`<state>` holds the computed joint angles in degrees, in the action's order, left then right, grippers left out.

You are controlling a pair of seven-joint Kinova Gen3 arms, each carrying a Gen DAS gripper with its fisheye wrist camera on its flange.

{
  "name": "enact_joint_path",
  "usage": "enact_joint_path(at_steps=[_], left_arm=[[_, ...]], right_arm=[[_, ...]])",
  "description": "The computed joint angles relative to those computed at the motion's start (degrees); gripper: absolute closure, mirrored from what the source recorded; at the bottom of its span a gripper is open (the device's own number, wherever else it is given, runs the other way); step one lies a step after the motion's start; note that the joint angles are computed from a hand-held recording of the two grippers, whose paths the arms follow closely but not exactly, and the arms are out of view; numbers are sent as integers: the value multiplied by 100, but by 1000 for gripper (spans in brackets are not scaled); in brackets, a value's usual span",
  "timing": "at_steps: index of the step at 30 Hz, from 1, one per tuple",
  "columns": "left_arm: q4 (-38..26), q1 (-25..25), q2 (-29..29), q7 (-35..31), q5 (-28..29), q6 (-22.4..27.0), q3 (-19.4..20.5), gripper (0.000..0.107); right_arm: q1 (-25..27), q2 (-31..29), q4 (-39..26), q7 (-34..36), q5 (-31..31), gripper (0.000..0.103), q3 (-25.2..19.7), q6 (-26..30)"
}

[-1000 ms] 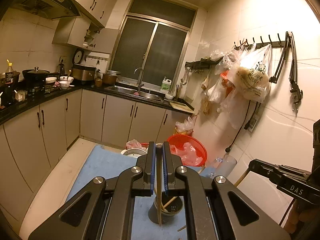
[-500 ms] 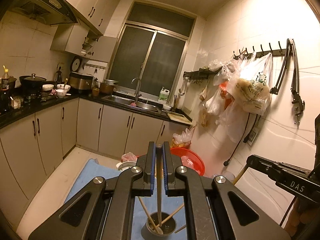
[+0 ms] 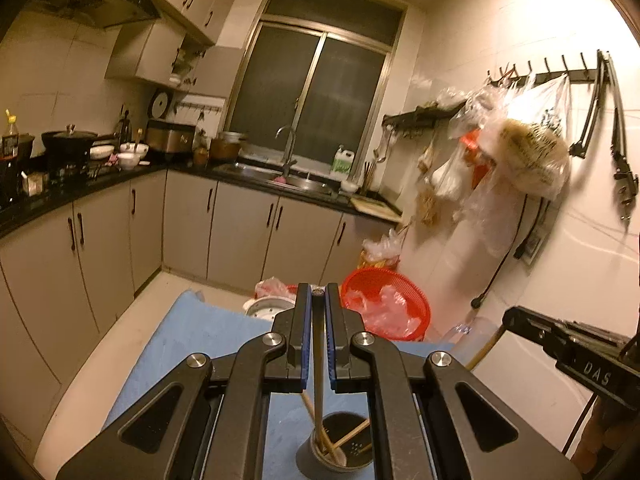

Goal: Organize utensils
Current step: 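Carry both chopsticks to the dark holder and lower them inside, then open both tools to drop the chopsticks and move back to the row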

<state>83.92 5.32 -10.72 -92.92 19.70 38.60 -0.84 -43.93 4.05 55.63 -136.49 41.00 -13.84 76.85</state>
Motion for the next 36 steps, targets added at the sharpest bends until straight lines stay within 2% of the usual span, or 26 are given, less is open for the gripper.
enact_joint_path(at_steps=[12,22,24,25,26,28,29,31,33,34,35,36], left_arm=[[337,-107,41,43,-28,86,-8,101],[393,-138,79,390,-361,168,170,101],[424,-107,62,356,-277,188,106,99],[430,-102,54,341,-249,216,81,98],[436,-120,37,377,-274,249,85,92],[490,-135,-19,416,-222,236,42,78],[549,-146,-66,431,-174,203,1,67],[593,-187,-131,524,-184,229,-23,63],[587,-186,-162,485,-124,403,-123,60],[609,-199,-201,462,-102,508,-173,58],[656,-206,-248,431,-74,555,-211,51],[727,-207,-311,369,-32,614,-272,44]], right_arm=[[455,-196,908,-292,-620,96,-17,-492],[534,-237,1174,-553,-568,96,-112,-563],[578,-286,1219,-617,-642,94,-106,-630],[606,-322,1264,-653,-667,86,-109,-666],[622,-348,1289,-734,-645,76,-128,-652],[641,-388,1336,-863,-578,64,-177,-626],[653,-424,1383,-910,-563,63,-202,-641],[679,-520,1509,-1001,-527,62,-270,-650],[718,-629,1658,-1094,-542,58,-347,-666],[751,-692,1747,-1156,-573,53,-385,-686],[786,-770,1859,-1248,-606,49,-431,-704],[820,-863,1999,-1373,-615,42,-501,-707]])
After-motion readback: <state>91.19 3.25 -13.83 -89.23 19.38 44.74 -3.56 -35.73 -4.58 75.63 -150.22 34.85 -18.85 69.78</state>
